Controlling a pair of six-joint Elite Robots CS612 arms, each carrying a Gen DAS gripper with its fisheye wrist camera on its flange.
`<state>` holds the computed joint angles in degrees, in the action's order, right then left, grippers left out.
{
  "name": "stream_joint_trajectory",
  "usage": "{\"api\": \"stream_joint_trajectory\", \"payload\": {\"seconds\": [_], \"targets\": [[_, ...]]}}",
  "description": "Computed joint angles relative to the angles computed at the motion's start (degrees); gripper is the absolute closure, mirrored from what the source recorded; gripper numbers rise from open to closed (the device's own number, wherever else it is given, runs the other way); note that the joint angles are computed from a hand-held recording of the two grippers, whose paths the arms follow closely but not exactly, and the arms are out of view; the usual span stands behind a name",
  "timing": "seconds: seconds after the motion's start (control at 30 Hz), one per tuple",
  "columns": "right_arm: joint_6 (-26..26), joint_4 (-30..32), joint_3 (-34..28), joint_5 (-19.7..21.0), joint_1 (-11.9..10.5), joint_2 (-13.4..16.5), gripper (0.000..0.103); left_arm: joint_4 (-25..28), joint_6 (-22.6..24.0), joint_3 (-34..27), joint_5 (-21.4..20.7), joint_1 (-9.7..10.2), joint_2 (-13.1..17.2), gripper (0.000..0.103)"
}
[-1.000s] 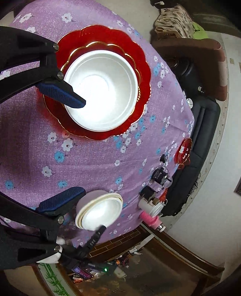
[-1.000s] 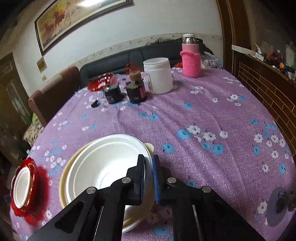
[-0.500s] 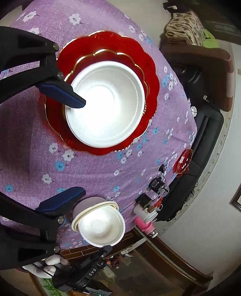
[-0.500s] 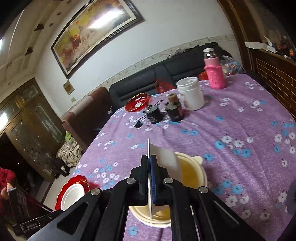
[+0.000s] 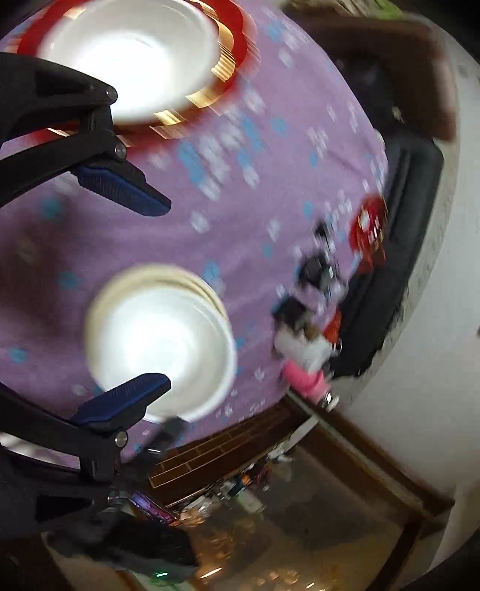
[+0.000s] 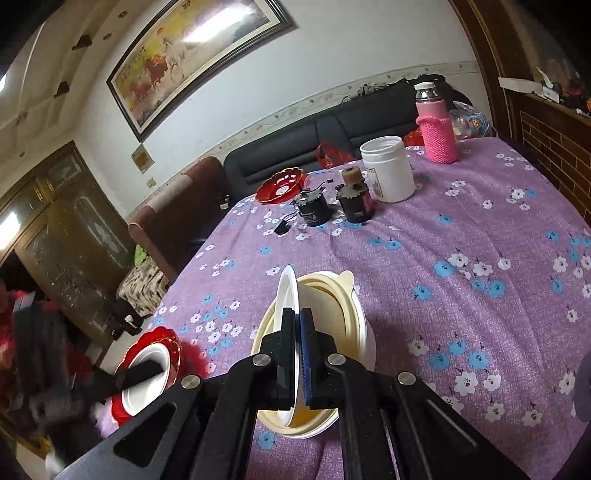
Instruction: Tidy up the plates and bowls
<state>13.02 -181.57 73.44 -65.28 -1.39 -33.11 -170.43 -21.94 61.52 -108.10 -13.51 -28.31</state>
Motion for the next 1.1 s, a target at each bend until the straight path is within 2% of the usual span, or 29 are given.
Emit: {"api": "stream_joint_trajectory", "payload": {"seconds": [0.07, 0.13, 0.2, 0.33, 0.37, 0.43, 0.6, 0.67, 0.73, 0.8, 0.9, 0.97, 1.03, 1.1], "targets": [[-0.32, -0.57, 0.24, 1.90, -0.25, 0.07, 0.100, 4.37, 3.00, -5.68, -2.52, -0.23, 2.57, 0.017], [-0.81, -0.54, 0.11, 3.87, -0.44, 0.26, 0.100, 8.28, 3.36, -10.01, -5.17, -0.18, 4.64, 0.017], [-1.78, 0.26, -0.23, 6.99, -0.76, 0.55, 0.099, 9.76, 1.65, -12.52, -7.48, 0.11, 6.06, 0.017], [-4.57, 2.83, -0.87, 10.82, -0.94, 1.05, 0.099, 10.69, -3.61, -15.19, -17.22, 1.25, 8.31, 0.017], [-5.36, 3.25, -1.11, 12.25, -1.03, 1.29, 0.099, 10.88, -3.94, -15.23, -18.60, 1.32, 8.45, 0.017], [-6.53, 4.68, -1.45, 14.88, -1.13, 1.39, 0.099, 11.02, -3.91, -14.20, -18.74, 1.19, 8.04, 0.017], [-10.32, 7.03, -1.19, 15.08, -0.76, 0.79, 0.098, 7.78, -5.98, -11.16, -18.93, 1.53, 7.10, 0.017], [-12.60, 7.01, -0.62, 13.29, -0.33, 0.31, 0.098, 6.52, -6.53, -9.67, -18.19, 1.77, 6.44, 0.017], [-15.42, 6.78, 0.11, 11.53, 0.20, -0.23, 0.098, 4.91, -8.13, -8.62, -19.40, 2.25, 6.20, 0.017], [-18.28, 6.60, 0.85, 9.83, 0.77, -0.78, 0.092, 3.10, -9.25, -7.26, -19.72, 2.58, 5.70, 0.016], [-25.15, 7.72, 1.95, 2.89, 2.55, -1.80, 0.083, 0.03, -10.05, -3.78, -17.94, 2.93, 4.08, 0.016], [-30.34, 10.89, 2.10, -0.77, 3.82, -2.07, 0.083, -2.55, -10.54, -1.00, -16.45, 3.22, 2.86, 0.016], [-32.53, 11.42, 2.10, -5.38, 5.02, -1.70, 0.083, -3.99, -10.95, 0.76, -15.71, 3.51, 2.13, 0.016], [-32.54, 10.12, 1.75, -10.06, 5.96, -0.90, 0.083, -5.20, -11.84, 1.84, -15.86, 3.91, 1.89, 0.016]]}}
